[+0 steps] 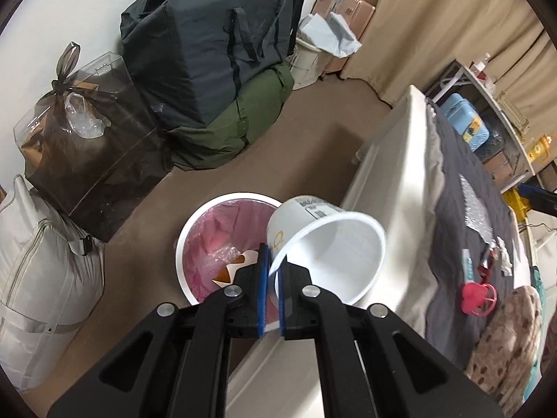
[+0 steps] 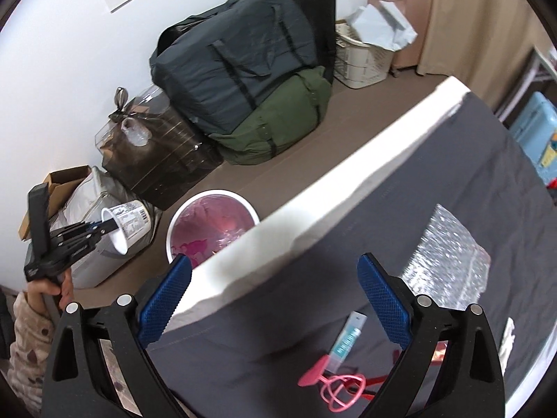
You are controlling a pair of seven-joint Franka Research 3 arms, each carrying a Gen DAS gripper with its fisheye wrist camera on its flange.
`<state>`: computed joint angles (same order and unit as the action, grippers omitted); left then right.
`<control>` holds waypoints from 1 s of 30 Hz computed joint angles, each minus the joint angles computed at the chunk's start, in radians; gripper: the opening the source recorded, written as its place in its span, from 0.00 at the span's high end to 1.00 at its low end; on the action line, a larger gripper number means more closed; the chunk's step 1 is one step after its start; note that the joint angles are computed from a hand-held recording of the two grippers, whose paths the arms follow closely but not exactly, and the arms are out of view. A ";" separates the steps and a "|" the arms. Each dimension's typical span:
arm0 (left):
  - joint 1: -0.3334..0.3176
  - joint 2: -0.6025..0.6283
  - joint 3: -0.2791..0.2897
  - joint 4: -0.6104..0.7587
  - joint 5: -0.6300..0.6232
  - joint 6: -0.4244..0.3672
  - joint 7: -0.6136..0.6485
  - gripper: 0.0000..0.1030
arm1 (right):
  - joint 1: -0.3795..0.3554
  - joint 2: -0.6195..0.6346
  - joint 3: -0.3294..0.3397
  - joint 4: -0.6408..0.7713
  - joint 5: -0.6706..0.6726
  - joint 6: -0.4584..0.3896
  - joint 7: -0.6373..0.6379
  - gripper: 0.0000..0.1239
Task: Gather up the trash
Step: 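Open the right gripper over the bin dropping the paper while the left drops the cup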
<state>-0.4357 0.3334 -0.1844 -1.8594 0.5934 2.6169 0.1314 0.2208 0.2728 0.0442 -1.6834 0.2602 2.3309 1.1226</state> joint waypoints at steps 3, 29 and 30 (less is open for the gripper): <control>-0.008 0.007 0.004 0.026 -0.001 -0.044 0.005 0.04 | -0.006 -0.013 -0.005 -0.013 0.004 0.007 0.005 0.25; -0.080 -0.153 -0.088 0.079 0.184 -0.315 -0.309 0.05 | -0.066 -0.254 -0.033 -0.207 0.183 0.009 -0.135 0.25; -0.088 -0.140 -0.090 0.106 0.193 -0.324 -0.304 0.05 | -0.073 -0.267 -0.040 -0.218 0.190 0.009 -0.139 0.25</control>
